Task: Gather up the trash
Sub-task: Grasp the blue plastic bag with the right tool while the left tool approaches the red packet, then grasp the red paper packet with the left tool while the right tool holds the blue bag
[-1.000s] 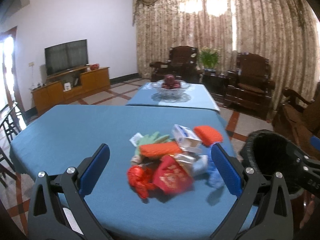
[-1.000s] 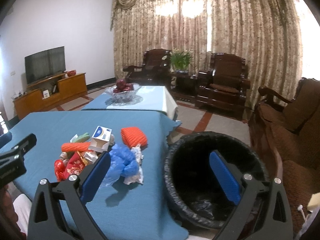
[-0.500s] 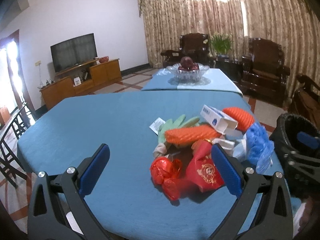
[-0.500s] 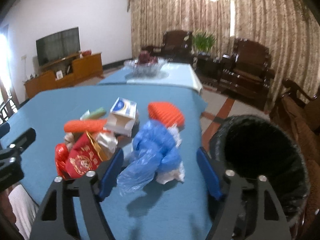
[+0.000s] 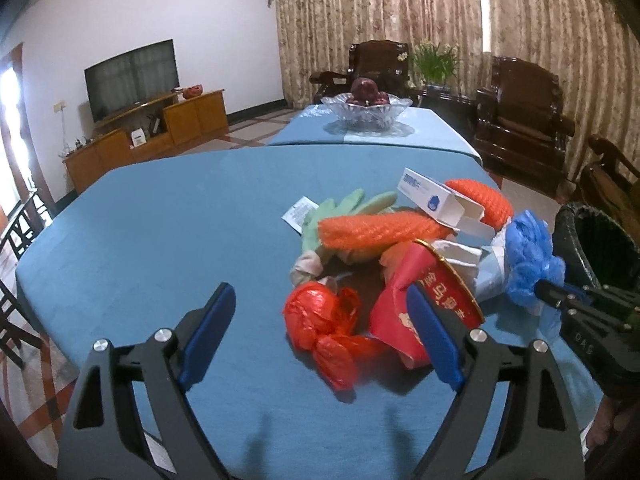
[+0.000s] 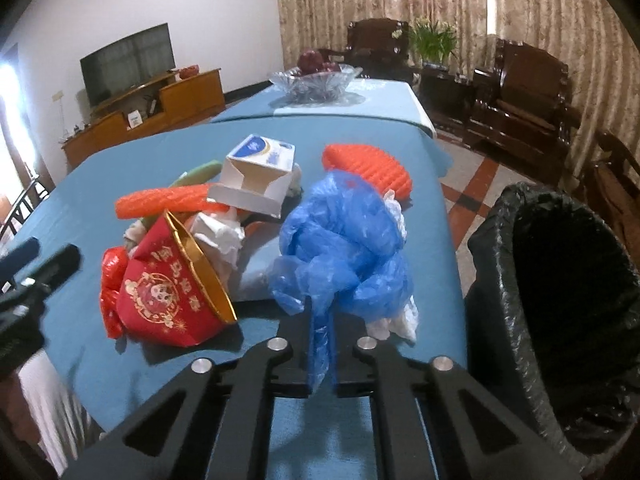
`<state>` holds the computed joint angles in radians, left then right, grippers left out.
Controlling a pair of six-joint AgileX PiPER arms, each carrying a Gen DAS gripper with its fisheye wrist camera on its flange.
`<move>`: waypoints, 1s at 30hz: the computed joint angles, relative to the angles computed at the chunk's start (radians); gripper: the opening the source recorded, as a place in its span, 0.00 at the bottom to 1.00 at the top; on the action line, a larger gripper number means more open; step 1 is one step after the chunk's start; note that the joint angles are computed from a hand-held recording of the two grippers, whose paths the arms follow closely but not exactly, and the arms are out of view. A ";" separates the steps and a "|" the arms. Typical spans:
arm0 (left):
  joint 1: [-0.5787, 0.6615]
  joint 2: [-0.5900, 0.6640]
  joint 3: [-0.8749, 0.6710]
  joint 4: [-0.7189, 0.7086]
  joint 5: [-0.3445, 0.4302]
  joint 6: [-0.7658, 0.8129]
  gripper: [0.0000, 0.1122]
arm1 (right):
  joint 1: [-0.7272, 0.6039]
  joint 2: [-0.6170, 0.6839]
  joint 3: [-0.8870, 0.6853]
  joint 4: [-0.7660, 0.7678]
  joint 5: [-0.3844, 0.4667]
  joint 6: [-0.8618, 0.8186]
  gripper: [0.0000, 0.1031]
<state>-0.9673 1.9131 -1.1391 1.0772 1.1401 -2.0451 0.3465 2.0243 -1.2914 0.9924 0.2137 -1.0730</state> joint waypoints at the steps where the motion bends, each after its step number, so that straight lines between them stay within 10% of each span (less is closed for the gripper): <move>1: 0.004 0.007 -0.005 0.001 -0.009 0.004 0.76 | -0.005 -0.015 0.017 0.092 -0.002 -0.099 0.04; 11: 0.060 0.103 -0.080 0.028 -0.155 0.063 0.73 | -0.046 -0.071 0.034 0.241 0.026 -0.252 0.04; 30: 0.054 0.158 -0.150 0.032 -0.362 0.125 0.29 | -0.075 -0.070 0.054 0.329 0.040 -0.340 0.04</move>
